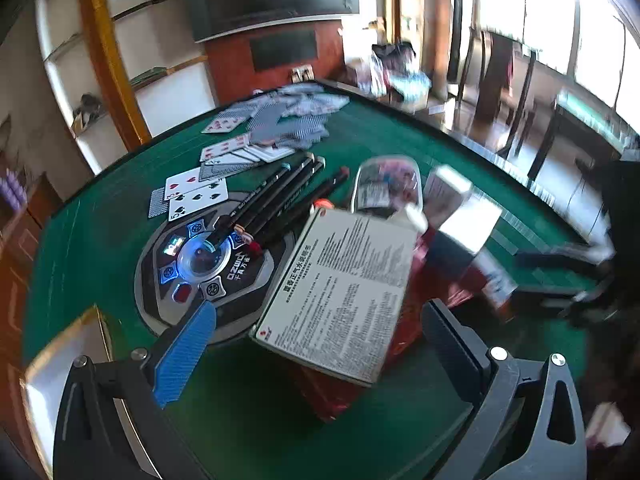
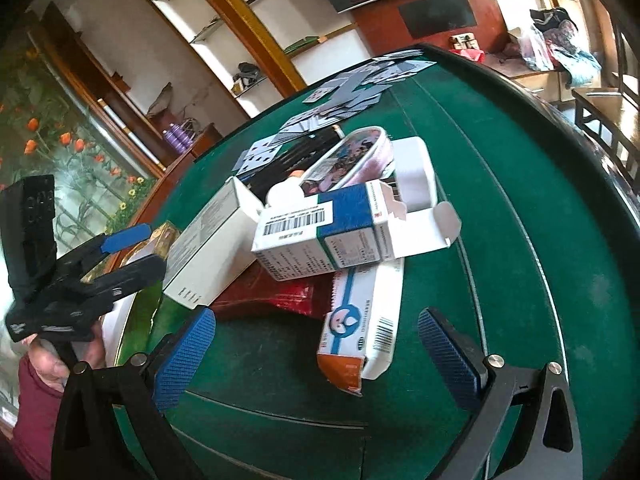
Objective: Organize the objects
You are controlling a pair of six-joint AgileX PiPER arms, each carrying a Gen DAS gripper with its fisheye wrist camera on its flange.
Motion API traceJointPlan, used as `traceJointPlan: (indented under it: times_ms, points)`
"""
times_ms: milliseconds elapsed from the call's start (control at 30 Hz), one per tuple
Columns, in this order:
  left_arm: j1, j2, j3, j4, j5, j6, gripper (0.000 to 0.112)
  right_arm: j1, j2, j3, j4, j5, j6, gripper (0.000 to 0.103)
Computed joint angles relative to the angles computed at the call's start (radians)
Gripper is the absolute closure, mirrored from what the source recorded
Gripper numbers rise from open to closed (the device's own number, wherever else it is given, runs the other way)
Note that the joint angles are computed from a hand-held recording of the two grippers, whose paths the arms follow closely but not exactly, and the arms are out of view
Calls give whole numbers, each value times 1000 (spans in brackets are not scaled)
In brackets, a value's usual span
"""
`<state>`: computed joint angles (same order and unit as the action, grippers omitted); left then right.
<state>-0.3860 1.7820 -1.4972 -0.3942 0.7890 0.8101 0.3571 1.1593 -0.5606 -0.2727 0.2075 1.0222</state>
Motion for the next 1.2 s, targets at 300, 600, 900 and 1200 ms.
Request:
traceJointPlan:
  times_ms: [300, 600, 900, 1200]
  points:
    - [-72, 112, -85, 65, 36, -58, 12, -3, -11, 14, -31, -13, 41, 0]
    - [8, -42, 106, -19, -17, -116, 42, 37, -30, 25, -286, 27, 319, 0]
    - [304, -402, 387, -338, 67, 171, 42, 142, 0, -120, -336, 303, 313, 0]
    - [514, -455, 485, -487, 163, 344, 41, -14, 148, -294, 124, 284, 46, 10]
